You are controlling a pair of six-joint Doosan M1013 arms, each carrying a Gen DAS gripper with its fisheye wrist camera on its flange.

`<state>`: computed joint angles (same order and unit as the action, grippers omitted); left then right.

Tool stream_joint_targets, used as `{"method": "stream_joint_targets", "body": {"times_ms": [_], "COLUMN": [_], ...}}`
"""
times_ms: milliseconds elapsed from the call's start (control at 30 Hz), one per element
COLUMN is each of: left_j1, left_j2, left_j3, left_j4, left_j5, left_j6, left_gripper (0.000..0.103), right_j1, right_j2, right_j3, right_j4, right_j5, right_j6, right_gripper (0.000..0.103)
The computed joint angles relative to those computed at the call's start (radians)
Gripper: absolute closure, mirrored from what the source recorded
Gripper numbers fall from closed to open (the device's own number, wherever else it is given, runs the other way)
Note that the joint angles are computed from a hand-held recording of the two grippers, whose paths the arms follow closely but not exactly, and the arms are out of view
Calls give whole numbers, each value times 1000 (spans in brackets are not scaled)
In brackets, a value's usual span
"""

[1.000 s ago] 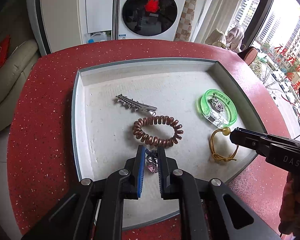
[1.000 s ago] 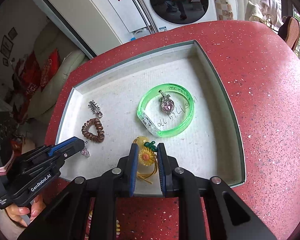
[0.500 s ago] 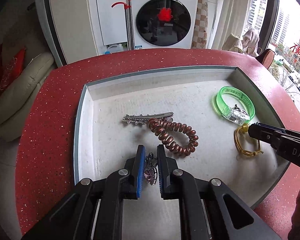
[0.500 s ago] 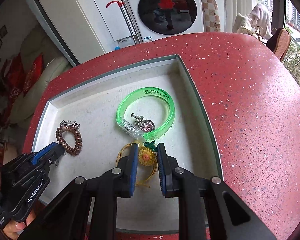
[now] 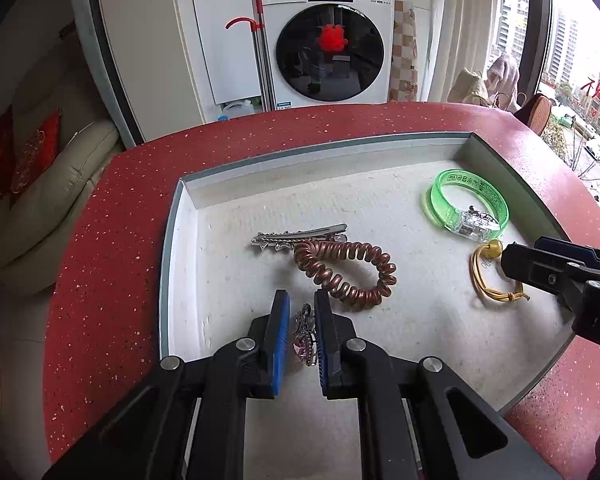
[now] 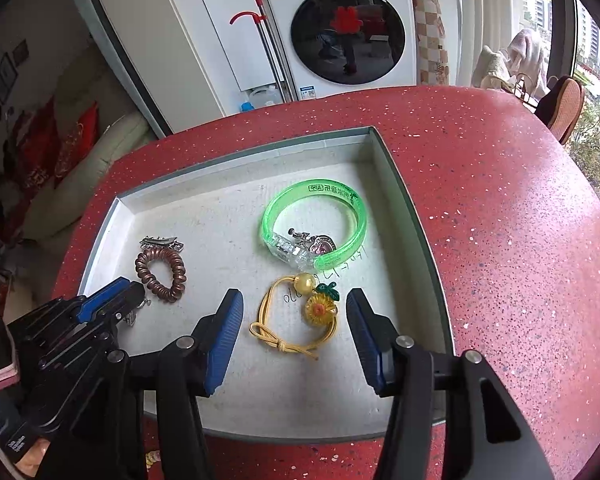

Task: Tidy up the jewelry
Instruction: 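Carry both items over the tray and open the right tool to release the yellow hair tie, then open the left tool to drop the purple charm in the tray while the right tool withdraws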

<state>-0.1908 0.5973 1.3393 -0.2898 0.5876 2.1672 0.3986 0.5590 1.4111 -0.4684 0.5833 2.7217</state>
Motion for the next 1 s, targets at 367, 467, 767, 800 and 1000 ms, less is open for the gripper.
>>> {"method": "stream_joint_targets", "body": {"times_ms": [367, 467, 767, 800, 1000], "left_j1": [8, 11, 24, 25, 36], "left_j2": [-19, -24, -64, -68, -98], "left_j3": [14, 16, 58, 58, 79], "left_j4": [-70, -87, -145, -147, -166], "left_j5": [-16, -23, -100, -88, -85], "left_j6": [42, 47, 68, 73, 98], "left_gripper": [71, 71, 0, 0, 0], "right_j1": [7, 5, 9, 10, 31], "right_j2": [-27, -32, -42, -43, -68], "right_j3": [26, 33, 41, 41, 75], "right_j4": [-45, -40, -32, -29, -193], "right_j5": [-33, -45, -52, -50, -85], "right_j6": [58, 65, 65, 65, 221], "right_gripper": [40, 40, 38, 37, 18]}}
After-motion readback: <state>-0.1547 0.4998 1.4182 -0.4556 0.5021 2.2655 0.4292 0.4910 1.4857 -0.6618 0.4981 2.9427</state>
